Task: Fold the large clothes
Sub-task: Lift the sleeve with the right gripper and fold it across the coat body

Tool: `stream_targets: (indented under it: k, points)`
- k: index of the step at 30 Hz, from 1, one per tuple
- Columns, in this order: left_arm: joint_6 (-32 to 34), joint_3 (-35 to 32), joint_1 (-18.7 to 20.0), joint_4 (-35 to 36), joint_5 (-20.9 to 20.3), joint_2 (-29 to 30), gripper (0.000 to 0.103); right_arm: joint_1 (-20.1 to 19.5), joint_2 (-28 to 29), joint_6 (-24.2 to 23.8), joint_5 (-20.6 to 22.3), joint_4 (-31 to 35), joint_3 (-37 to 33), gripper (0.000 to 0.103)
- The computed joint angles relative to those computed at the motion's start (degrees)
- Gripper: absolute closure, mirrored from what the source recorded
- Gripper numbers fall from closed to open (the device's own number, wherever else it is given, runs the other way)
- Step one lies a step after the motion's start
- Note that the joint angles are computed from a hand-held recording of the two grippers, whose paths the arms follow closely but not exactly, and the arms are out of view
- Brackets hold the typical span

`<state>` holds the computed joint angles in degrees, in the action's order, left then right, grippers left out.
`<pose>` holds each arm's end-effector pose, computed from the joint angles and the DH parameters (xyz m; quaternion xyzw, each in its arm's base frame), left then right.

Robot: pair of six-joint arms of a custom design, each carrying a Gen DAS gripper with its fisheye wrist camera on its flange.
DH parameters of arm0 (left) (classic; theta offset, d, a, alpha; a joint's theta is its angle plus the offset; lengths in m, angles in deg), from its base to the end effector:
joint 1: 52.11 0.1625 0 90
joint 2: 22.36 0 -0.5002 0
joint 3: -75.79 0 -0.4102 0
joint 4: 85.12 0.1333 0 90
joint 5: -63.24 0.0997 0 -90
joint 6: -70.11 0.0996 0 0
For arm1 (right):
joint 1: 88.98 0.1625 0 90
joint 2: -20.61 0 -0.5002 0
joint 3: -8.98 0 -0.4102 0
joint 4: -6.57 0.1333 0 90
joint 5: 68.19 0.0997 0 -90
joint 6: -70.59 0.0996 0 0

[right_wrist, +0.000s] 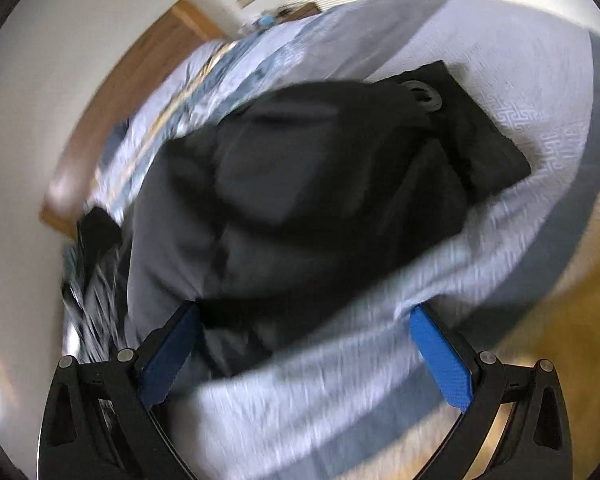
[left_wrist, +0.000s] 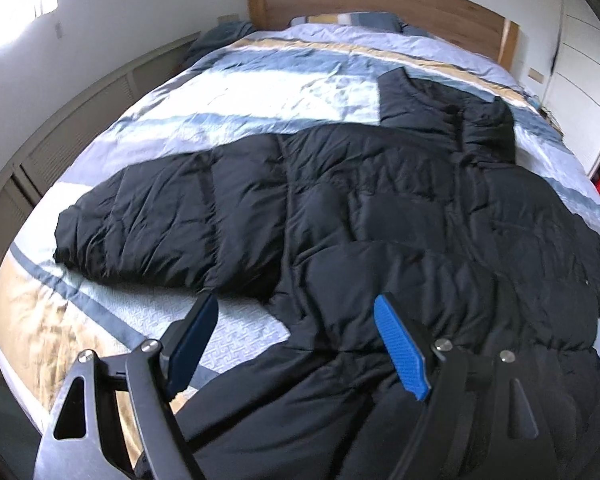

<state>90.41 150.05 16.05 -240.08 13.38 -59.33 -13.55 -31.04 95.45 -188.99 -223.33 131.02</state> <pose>-0.1327 -0.8621 0.1937 0.2513 0.8805 -0.2291 0.3302 -0.0620 -0.5657 0.2318 -0.4097 -0.6946 0.5670 0.1680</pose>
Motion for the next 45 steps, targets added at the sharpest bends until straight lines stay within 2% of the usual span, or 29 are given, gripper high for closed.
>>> stream_targets:
  k: [6,8,10,11,12,13,15,18,26,32,38,45]
  points:
    - [0.2,-1.7,0.7,-0.8,1.5,0.3,0.023,-2.7,-0.4,1.8,4.3,-6.2,0.7,0.001]
    - [-0.4,-2.3,0.9,-0.4,1.5,0.3,0.023,-3.0,-0.8,2.4,4.4,-5.8,0.4,0.006]
    - [-0.9,-2.6,1.0,-0.2,1.4,0.1,0.023,-3.5,-1.3,3.2,5.2,-5.7,0.1,0.023]
    - [-0.8,-2.5,1.0,-0.4,1.3,-0.1,0.023,-3.6,-1.5,3.8,5.5,-5.7,0.3,0.044]
    - [-0.7,-2.4,1.0,-0.6,1.3,-0.3,0.023,-3.7,-1.9,4.0,5.8,-5.1,0.0,0.058]
    - [-0.6,-2.2,1.0,-0.8,1.2,-0.6,0.023,-3.1,-2.2,3.5,5.0,-4.5,-0.3,0.062]
    - [-0.8,-1.8,1.1,-0.8,0.5,-1.2,0.023,-1.7,-2.8,1.6,3.2,-3.1,-1.0,0.077]
    - [-2.0,-0.8,1.4,-0.5,-1.0,-2.7,0.023,1.1,-3.5,-2.1,1.6,-1.7,-2.1,0.085]
    - [-4.2,2.1,2.4,-0.9,-4.6,-7.2,0.023,11.5,-3.8,-14.0,-3.4,3.0,-7.5,0.090]
    - [-4.0,5.2,3.1,-3.0,-6.9,-10.9,0.023,19.0,-1.0,-22.0,-5.5,9.0,-13.4,0.093]
    - [-2.2,7.3,3.4,-4.3,-8.1,-13.7,0.023,24.2,3.4,-26.9,-6.4,15.3,-18.4,0.093]
    - [-2.6,8.5,3.5,-3.0,-9.2,-16.4,0.023,26.3,8.9,-26.8,-6.9,20.7,-19.5,0.093]
